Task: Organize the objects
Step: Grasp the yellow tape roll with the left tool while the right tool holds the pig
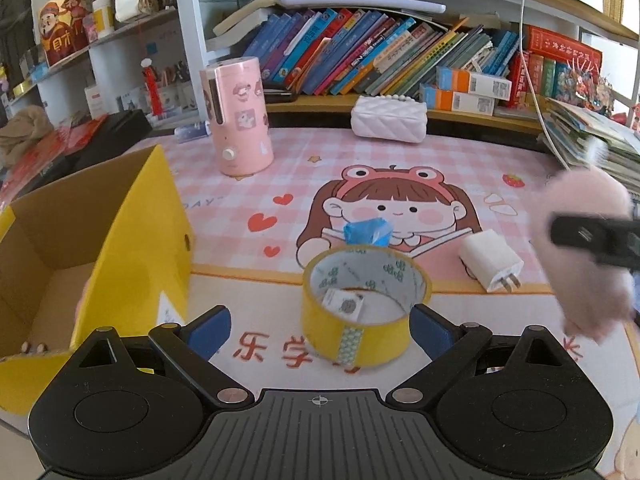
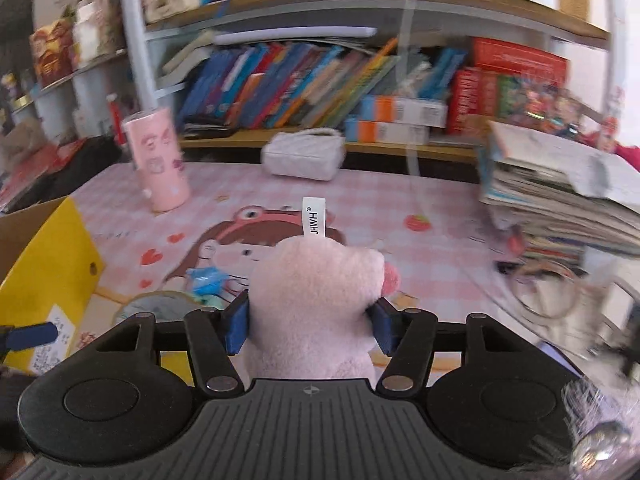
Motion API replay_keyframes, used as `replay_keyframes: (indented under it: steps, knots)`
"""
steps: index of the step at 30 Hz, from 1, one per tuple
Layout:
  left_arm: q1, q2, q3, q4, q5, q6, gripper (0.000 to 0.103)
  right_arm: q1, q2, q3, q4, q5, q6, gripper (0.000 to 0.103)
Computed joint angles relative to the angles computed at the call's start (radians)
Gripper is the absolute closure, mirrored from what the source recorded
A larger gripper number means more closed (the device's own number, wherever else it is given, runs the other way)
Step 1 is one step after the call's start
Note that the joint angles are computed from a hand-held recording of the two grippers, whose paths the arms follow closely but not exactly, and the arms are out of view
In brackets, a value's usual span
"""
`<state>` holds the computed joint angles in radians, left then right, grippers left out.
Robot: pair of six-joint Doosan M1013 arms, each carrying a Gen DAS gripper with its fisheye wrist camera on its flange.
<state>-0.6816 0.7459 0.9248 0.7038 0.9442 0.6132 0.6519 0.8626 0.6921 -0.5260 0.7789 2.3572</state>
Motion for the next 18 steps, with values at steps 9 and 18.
replay_keyframes:
  steps: [9, 18]
  knots:
    - [0.006, 0.059, -0.091, -0.025, 0.015, 0.07, 0.005, 0.001, -0.048, 0.098, -0.002, 0.005, 0.037, 0.046]
    - [0.008, 0.132, -0.199, -0.073, 0.067, 0.195, 0.006, -0.003, -0.052, 0.109, 0.01, 0.005, 0.006, 0.046]
